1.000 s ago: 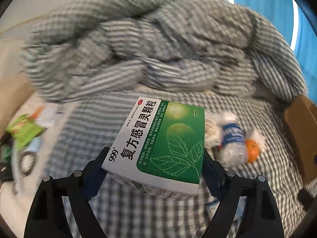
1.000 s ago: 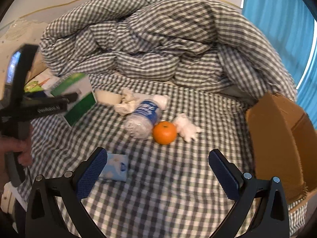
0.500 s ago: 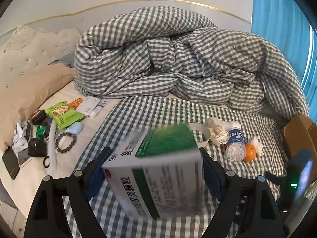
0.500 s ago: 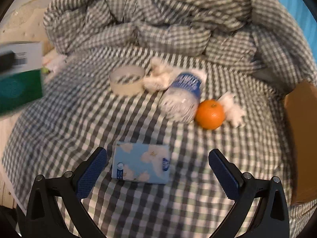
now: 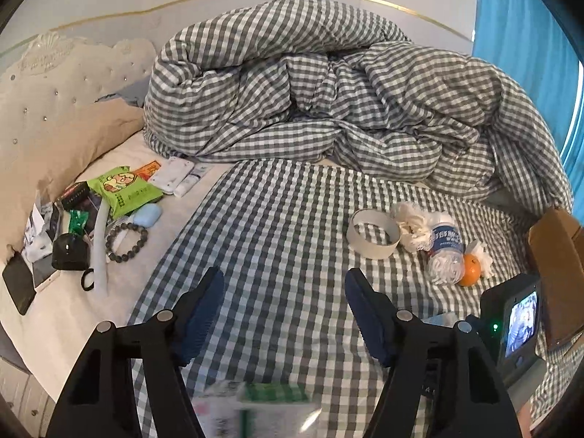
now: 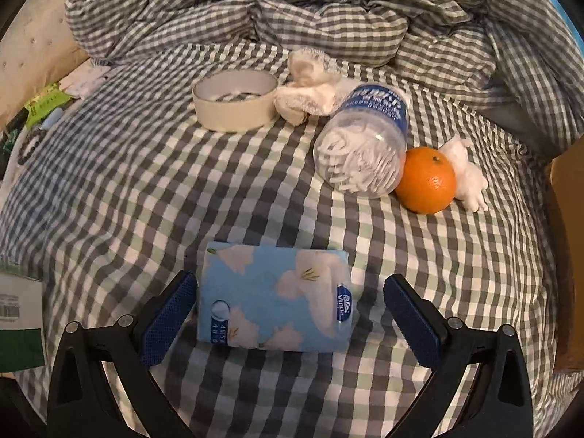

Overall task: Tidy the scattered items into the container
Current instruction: 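Grasp the blue tissue pack with the right gripper while the left gripper holds the medicine box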

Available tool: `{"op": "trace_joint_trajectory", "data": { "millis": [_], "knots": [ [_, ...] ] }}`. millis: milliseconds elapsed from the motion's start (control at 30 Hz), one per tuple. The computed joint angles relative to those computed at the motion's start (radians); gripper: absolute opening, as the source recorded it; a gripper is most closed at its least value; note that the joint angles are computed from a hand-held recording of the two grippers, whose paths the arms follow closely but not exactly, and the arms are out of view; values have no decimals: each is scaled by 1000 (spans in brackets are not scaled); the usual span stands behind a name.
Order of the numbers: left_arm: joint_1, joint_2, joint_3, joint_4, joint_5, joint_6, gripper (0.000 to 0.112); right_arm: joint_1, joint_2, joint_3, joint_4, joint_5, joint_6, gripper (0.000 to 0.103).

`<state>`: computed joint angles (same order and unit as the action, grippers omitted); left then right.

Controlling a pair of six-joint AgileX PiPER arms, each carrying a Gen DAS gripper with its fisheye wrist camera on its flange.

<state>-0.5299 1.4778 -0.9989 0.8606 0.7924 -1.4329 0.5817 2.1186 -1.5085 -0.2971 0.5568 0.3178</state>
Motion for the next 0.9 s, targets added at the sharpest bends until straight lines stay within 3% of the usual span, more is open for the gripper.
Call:
{"op": "trace_joint_trajectory", "data": {
  "millis": [167, 467, 633, 900],
  "knots": [
    [-19, -42, 62, -1, 12, -17, 76, -28, 5, 18, 131, -23, -94, 74],
    [-106, -92, 148, 19, 74, -90, 100, -27, -76, 92, 117, -73, -75, 72],
    [-150, -48, 170, -4, 93, -116, 103, -28, -160, 127, 116, -78, -80, 72],
    [-151, -8, 204, -3, 10, -170, 103, -20, -275, 151, 102, -70, -67, 72]
  ]
}}
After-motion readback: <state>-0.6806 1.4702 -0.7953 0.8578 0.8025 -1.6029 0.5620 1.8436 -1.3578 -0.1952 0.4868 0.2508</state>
